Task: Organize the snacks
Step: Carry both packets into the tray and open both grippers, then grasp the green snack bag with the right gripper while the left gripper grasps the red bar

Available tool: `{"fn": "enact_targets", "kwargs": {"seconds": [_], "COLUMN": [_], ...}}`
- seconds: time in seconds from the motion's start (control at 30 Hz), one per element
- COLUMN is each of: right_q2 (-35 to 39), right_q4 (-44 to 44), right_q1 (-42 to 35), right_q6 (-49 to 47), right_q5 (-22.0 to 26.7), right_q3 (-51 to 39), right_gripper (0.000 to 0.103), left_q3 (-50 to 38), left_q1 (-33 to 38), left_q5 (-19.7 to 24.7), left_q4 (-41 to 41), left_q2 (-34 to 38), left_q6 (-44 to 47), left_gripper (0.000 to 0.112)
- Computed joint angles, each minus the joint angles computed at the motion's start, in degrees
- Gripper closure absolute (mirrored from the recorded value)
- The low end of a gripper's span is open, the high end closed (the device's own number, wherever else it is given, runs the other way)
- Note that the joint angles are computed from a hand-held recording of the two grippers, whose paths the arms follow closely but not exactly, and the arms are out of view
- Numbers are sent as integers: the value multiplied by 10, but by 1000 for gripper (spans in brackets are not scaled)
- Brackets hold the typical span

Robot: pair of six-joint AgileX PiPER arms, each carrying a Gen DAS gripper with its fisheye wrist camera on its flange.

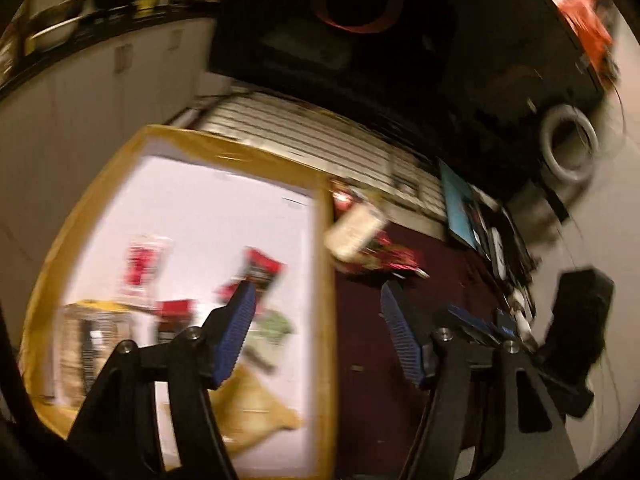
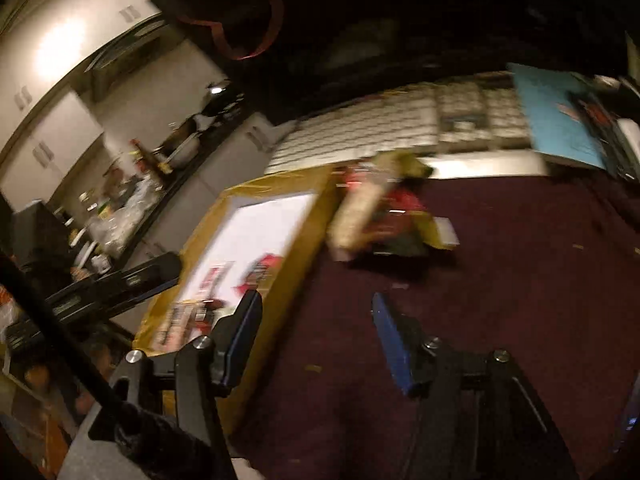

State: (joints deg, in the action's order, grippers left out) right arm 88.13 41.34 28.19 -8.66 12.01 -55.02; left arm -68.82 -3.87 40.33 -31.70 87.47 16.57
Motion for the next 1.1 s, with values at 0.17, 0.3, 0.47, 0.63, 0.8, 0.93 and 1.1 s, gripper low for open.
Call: {"fn": "enact_targets", "kwargs": {"seconds": [0.17, 0.3, 0.47, 0.63, 0.8, 0.93, 1.1], "right_q2": [12, 41, 97, 122, 198, 182, 120], "right_q4": [122, 82, 99, 122, -25, -59, 16], "right_q1": [-68, -98, -139, -147, -121, -92, -53], "right_q6": [-134, -116, -91, -96, 6, 9, -103], "right_q5": [43, 68, 135, 160, 219, 208, 191], "right_q3": [-4, -40, -104, -147, -287, -255, -142], "right_gripper": [45, 47, 55, 54, 54, 70, 77], "left_q3": [-30, -33, -27, -19, -18, -16, -27], "left_q1": [-59, -73, -77, -70, -65, -56, -53], "left_q5": [8, 14, 15, 15, 16, 20, 25], "left_q4": [48, 78, 87, 81, 69, 58, 50], "left_q2": [22, 24, 20, 13, 16, 15, 27], "left_q6": [-53, -87, -96, -90, -84, -71, -70], "left_gripper": [46, 46, 46, 46, 46, 46, 46]}}
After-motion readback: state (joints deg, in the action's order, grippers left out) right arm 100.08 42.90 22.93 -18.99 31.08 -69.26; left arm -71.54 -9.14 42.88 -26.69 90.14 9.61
